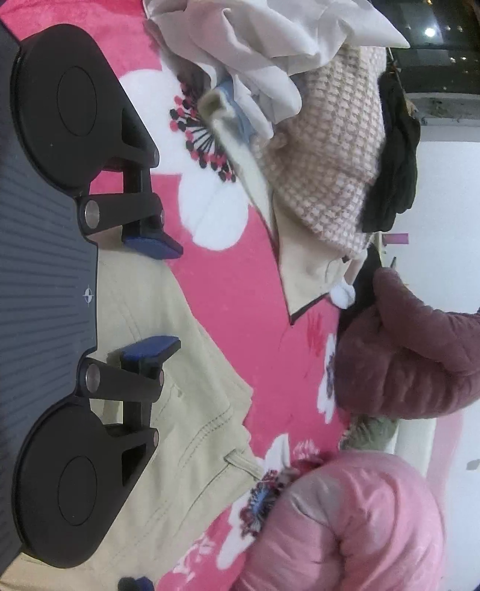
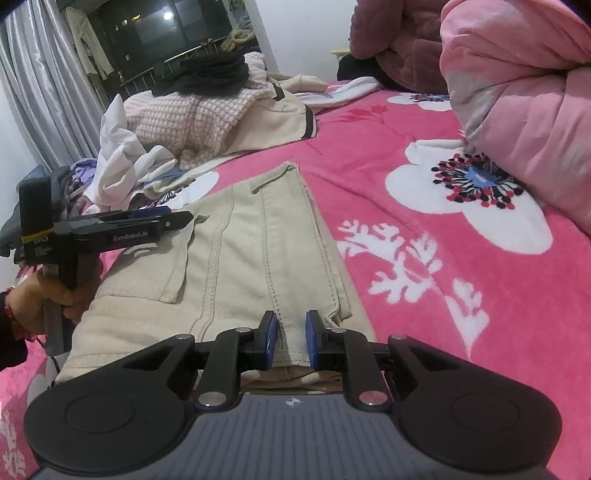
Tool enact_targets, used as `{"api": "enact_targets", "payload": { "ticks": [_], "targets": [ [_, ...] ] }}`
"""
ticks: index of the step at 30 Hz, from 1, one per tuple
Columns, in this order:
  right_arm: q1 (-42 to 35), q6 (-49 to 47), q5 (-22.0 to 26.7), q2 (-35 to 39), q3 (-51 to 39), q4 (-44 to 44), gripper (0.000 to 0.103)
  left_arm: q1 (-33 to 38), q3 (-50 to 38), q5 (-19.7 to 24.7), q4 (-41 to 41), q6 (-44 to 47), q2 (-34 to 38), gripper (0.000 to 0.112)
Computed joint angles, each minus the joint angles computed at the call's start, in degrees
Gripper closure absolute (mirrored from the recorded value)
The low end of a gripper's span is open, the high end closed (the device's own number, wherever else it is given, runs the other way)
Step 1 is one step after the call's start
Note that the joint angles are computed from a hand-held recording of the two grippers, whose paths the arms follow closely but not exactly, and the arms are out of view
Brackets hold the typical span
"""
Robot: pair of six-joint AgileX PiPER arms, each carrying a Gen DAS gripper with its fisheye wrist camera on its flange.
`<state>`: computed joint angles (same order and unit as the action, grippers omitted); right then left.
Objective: Fold clothes
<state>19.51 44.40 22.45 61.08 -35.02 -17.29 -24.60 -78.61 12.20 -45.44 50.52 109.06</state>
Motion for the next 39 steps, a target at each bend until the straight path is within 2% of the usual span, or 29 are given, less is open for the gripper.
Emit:
{"api": "enact_targets", "payload": {
  "ticks": [2,5,6,9,10,12,14,16,20,22,25,26,27,33,36,38,39],
  "targets": [
    [-0.6,-1.6,-0.5,-0.3,0.3,1.5,0.086,0.6,-1.9,3.0,5.5,-5.3,-0.2,0.065],
    [-2.0,-6.1,-1.0,-0.3,0.3,5.6,0.086,0.6,-2.3,4.0,15.1,-14.9,-2.5,0.065],
    [-2.3,-7.5,-0.9,-0.2,0.1,6.8,0.086,0.9,-2.2,4.4,15.4,-15.2,-3.2,0.065],
    [-2.3,-9.1,1.2,-0.4,-1.6,7.6,0.085,2.1,0.0,5.6,9.2,-8.5,-5.4,0.065],
    [-0.6,-6.5,2.6,-1.3,-2.7,4.1,0.083,2.0,0.2,5.7,10.4,-9.1,-5.0,0.065],
    [4.1,-1.5,1.3,-5.3,-3.4,-4.2,0.081,1.5,1.0,4.6,12.5,-10.1,-4.5,0.065],
    [8.2,-1.8,0.3,-6.5,-6.0,-6.7,0.081,1.6,1.5,3.8,9.1,-6.4,-4.3,0.064],
    [13.3,-4.7,1.3,-3.2,-10.5,-6.1,0.081,1.8,1.4,3.8,7.0,-4.4,-4.0,0.064],
    [23.1,-6.1,3.8,7.6,-16.3,-8.1,0.083,1.7,-0.1,4.7,10.1,-6.6,-3.2,0.064],
    [27.1,-2.5,7.6,13.6,-16.1,-13.2,0.085,1.7,-0.5,4.9,10.7,-6.4,-2.9,0.063],
    [31.8,6.3,9.3,15.8,-13.3,-24.9,0.084,2.6,-1.7,6.3,8.1,-4.9,-1.7,0.062],
    [32.8,6.8,10.4,16.6,-13.4,-26.2,0.084,2.8,-1.8,6.4,7.0,-4.0,-1.6,0.062],
    [33.2,5.3,11.8,16.8,-15.1,-25.2,0.084,2.9,-2.1,6.8,6.8,-4.1,-1.4,0.062],
    [37.2,9.2,13.1,13.5,-18.1,-28.2,0.084,3.2,-2.8,7.6,6.6,-5.1,-0.9,0.062],
    [35.4,7.2,10.5,18.1,-15.6,-26.7,0.084,3.3,-3.1,8.0,6.7,-5.6,-0.8,0.062],
    [33.6,6.7,7.6,17.0,-13.7,-24.8,0.084,3.3,-3.3,8.4,7.5,-6.1,-0.9,0.061],
    [32.6,3.5,8.3,16.1,-15.4,-20.4,0.084,3.2,-3.6,8.5,8.2,-6.4,-0.8,0.061]
  ]
}}
